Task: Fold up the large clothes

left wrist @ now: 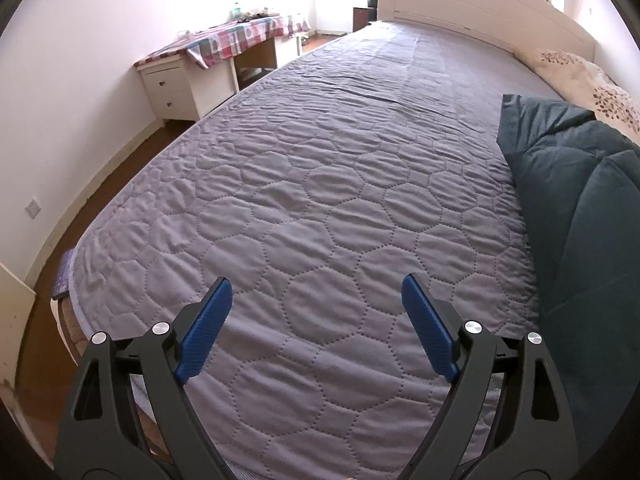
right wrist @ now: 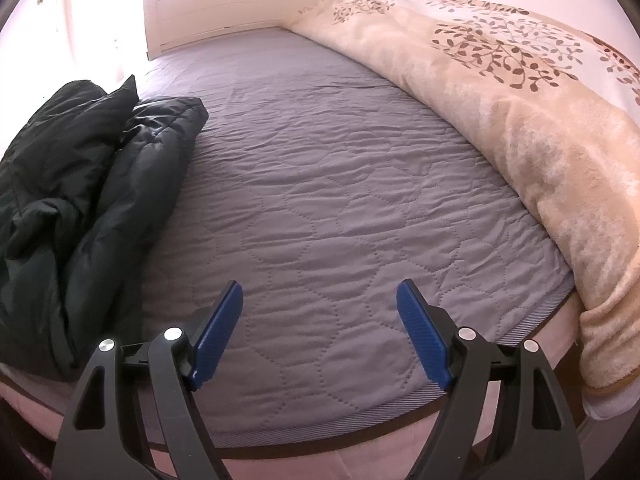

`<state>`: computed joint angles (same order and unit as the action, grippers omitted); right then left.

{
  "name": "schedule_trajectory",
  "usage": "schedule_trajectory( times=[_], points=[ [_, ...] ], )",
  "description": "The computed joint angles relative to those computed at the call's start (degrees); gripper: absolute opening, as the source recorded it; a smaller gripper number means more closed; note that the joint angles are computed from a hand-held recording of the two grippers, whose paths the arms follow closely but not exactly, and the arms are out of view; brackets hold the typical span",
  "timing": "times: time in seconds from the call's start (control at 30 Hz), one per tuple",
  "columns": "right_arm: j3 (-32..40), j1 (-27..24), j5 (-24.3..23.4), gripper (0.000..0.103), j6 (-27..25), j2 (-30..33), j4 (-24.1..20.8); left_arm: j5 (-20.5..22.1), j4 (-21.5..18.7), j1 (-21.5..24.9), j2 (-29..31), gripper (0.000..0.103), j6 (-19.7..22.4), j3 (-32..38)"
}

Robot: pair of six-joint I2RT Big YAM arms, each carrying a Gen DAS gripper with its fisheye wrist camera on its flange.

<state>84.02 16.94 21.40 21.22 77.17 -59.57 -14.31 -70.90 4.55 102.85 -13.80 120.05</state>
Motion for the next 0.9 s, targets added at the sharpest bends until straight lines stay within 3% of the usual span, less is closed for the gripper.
schedule_trajectory(
  times=[0.57,0.9],
  points=[
    [-0.62,1.52,-0.16,0.078,0.21,-2.11,-0.19,0.46,2.65,-0.92,-6.32,0.086,0.37,-6.32],
    [-1.53,3.81,1.31,0.078,0.90,-5.21,-0.99,3.22,3.73,-2.14,-12.44,0.086,2.08,-11.75]
  ],
)
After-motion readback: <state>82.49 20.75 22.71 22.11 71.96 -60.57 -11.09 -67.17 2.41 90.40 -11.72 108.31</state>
